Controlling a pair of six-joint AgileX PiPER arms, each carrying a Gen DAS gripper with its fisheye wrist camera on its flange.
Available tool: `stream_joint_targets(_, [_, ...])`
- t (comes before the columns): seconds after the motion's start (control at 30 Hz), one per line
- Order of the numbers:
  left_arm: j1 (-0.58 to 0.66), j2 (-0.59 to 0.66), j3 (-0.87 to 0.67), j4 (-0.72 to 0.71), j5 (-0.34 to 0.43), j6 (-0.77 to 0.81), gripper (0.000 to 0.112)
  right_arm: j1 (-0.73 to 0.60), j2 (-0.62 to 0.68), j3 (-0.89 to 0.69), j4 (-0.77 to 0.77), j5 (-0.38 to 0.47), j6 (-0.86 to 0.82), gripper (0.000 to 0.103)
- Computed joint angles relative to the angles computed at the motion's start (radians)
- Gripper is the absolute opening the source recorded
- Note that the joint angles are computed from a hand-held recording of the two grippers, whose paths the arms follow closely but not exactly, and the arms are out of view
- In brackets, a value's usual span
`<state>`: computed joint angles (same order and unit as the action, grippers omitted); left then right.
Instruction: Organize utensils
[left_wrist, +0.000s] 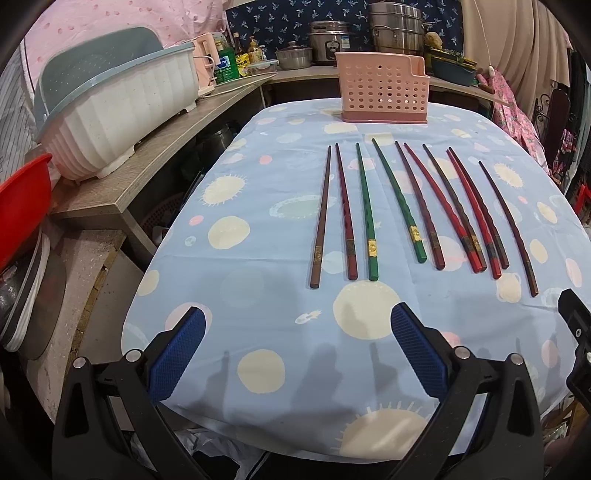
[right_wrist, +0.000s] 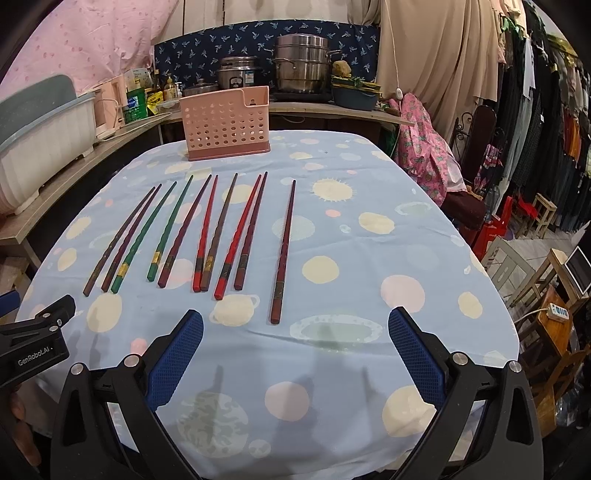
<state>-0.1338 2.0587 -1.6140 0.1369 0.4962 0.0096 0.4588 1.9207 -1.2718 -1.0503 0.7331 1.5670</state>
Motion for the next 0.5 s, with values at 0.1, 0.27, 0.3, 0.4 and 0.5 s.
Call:
stream_joint_targets(0.1, [-0.004,-0.003,0.005,0.014,-0.006,-0.010,0.096,0.001,-0.002,0.000,-0.001,0.002,0.000,0.096])
stream_joint_targets(0.27, [-0.001,-0.006,0.010,0.009,-0.008,-0.005,0.096,0.005,0.000,-0.006,-0.002,0.014,-0.012,0.096])
stream_joint_targets(0.3, [-0.001,-0.006,0.009,0.009,-0.006,-0.007,0.096,0.006,0.000,-0.006,-0.005,0.018,-0.010,0.096])
stream_joint_targets(0.4, [0.001,-0.004,0.005,0.003,-0.004,0.001,0.096,0.002,0.000,-0.007,-0.005,0.016,-0.008,0.096])
stream_joint_targets(0.5, [0.002,-0.003,0.005,0.007,-0.003,0.004,0.096,0.001,0.004,-0.008,0.003,0.009,-0.011,0.096])
